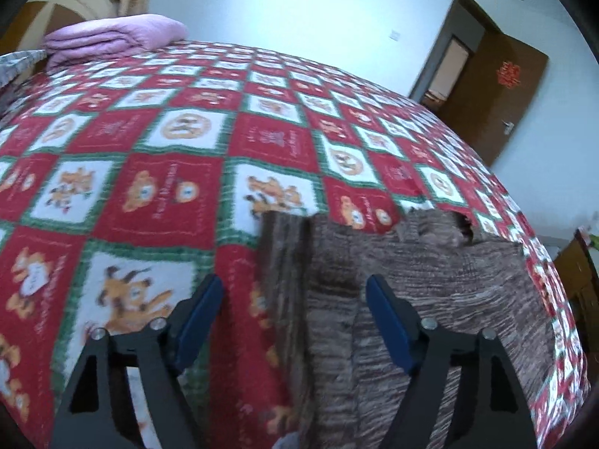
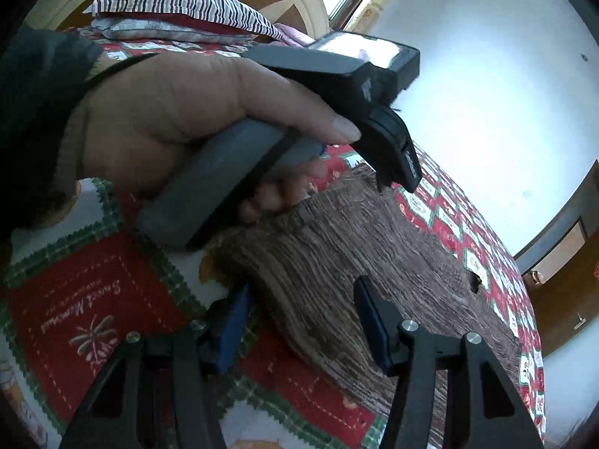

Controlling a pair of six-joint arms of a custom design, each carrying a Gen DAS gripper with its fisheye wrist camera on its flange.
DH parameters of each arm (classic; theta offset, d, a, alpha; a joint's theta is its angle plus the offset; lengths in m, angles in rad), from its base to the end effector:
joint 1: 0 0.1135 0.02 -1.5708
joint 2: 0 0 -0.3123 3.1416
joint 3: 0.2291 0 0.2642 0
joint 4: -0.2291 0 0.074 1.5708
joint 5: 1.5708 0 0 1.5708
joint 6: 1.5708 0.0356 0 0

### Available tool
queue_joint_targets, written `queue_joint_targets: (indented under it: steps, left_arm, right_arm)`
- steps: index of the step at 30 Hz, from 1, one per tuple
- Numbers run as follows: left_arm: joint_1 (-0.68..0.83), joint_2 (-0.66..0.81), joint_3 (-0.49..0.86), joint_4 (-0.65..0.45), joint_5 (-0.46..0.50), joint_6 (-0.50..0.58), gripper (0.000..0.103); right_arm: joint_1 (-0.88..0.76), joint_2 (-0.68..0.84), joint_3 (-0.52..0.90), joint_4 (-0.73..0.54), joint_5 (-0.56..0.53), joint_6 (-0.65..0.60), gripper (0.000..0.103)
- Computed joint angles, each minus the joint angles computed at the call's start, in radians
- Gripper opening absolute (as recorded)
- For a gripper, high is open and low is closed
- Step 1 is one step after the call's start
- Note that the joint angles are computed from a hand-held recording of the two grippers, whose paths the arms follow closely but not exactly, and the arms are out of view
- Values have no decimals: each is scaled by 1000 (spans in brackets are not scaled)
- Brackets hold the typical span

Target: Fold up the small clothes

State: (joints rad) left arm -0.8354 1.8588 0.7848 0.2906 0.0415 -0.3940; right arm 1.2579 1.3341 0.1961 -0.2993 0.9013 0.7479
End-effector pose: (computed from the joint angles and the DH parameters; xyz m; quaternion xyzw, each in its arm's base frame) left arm 0.2416 -0.2692 0.1380 0.2099 0.8992 -0.2368 0.3023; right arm 0.0641 0.1074 0.1134 -0.1984 0.8764 -0.1831 0.3987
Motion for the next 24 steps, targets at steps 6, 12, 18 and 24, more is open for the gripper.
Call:
queue_joint_targets:
  steps: [6, 12, 18, 24]
  left_arm:
    - [22, 54, 66, -37, 70, 6, 72]
    - [58, 69, 49, 19, 166, -18, 22]
    - [76, 67, 19, 72, 224, -45, 12]
    - [138, 68, -30, 150, 325, -115, 12]
  right_arm:
    - [-44, 23, -2, 76, -16, -66, 57]
    - [-60, -2, -15, 113, -37, -95, 55]
    - [-83, -32, -44, 178, -72, -183, 19]
    - [-84, -254, -76, 106, -121, -188, 7]
